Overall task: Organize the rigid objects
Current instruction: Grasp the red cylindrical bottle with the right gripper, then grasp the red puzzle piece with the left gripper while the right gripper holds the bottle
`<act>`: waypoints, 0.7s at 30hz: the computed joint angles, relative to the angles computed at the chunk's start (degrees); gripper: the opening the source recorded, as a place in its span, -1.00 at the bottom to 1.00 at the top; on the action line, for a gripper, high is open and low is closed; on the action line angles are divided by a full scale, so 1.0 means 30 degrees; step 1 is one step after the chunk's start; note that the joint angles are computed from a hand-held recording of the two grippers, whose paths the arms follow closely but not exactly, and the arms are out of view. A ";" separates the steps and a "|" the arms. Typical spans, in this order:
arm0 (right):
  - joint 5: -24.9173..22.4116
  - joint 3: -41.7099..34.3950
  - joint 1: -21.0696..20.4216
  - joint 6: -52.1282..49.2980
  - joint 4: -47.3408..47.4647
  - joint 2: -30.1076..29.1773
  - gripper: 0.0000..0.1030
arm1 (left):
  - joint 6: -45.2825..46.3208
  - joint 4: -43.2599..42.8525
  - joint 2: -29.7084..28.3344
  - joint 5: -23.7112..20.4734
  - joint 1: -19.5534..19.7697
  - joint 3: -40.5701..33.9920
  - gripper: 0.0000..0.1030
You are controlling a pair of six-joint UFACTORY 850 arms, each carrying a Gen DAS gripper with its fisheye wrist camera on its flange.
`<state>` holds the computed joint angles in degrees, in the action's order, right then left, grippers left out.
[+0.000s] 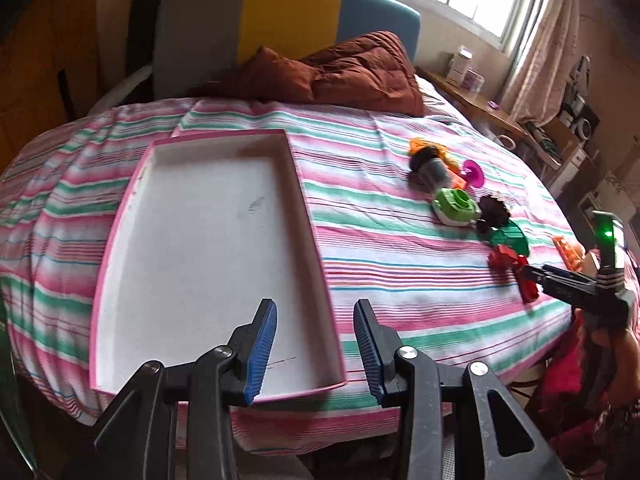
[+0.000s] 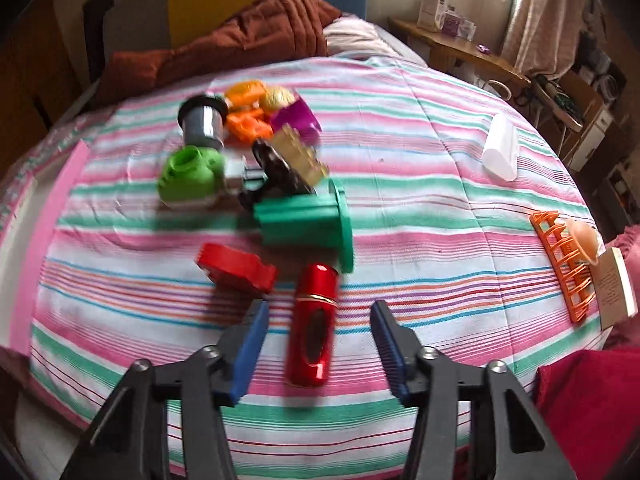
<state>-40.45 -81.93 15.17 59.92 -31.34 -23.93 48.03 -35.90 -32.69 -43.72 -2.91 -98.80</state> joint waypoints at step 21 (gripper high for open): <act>0.1282 0.1665 -0.1537 -0.1339 0.3444 0.1290 -0.49 | -0.0048 0.0376 -0.3563 -0.6224 -0.3558 -0.4804 0.32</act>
<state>-36.60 -76.94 10.56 55.90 -21.00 -20.06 47.89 -34.77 -43.38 -62.40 -13.59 -113.21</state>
